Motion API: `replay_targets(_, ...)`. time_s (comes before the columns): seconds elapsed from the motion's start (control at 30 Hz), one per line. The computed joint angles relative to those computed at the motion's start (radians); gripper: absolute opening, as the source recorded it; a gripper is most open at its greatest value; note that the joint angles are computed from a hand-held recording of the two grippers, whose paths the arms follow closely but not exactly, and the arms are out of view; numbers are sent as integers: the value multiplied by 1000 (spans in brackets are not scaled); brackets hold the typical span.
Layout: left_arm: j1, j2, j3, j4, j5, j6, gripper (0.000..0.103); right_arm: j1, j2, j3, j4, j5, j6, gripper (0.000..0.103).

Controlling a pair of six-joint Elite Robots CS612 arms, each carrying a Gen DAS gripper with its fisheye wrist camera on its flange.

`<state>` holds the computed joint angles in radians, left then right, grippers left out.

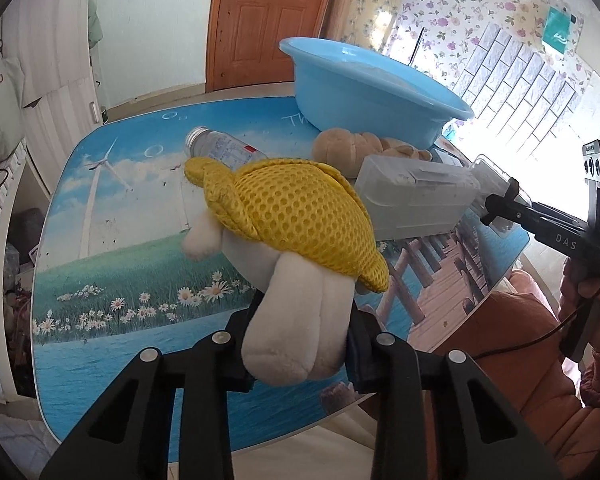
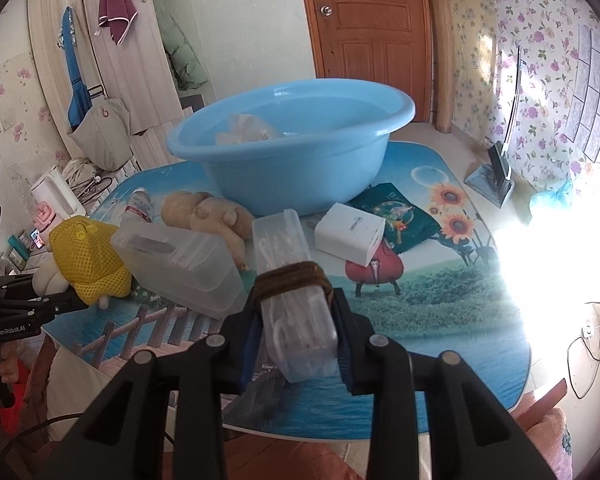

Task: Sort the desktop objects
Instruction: 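Lift the plush with the left tool while the right tool holds the clear case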

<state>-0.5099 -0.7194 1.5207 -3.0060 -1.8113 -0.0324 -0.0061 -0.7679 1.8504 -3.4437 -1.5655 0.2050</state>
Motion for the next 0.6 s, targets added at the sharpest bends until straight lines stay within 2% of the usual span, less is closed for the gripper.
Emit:
replay_targets(0.07, 1, 1, -2, 6, -3, 0, 32, 0, 0, 0, 0, 0, 0, 32)
replay_targets(0.13, 1, 3, -4, 6, -2, -6, 41, -1, 0, 0, 2, 3, 0, 32)
replay_targets(0.2, 0, 3, -2, -8, 13, -20, 70, -2, 1, 1, 6, 8, 3, 32)
replay_targets(0.3, 4, 4, -3, -36, 1, -33, 85, -3, 2, 1, 9, 13, 4, 32)
replay_targets(0.37, 2, 6, -10, -34, 15, -36, 90, -5, 2, 2, 10, 19, 3, 32)
replay_targets(0.43, 0, 10, -20, -25, 31, -37, 91, -6, 3, 2, 13, 24, 2, 32)
replay_targets(0.6, -3, 25, -50, 6, 21, -31, 96, -7, 3, 1, 21, 31, -1, 32)
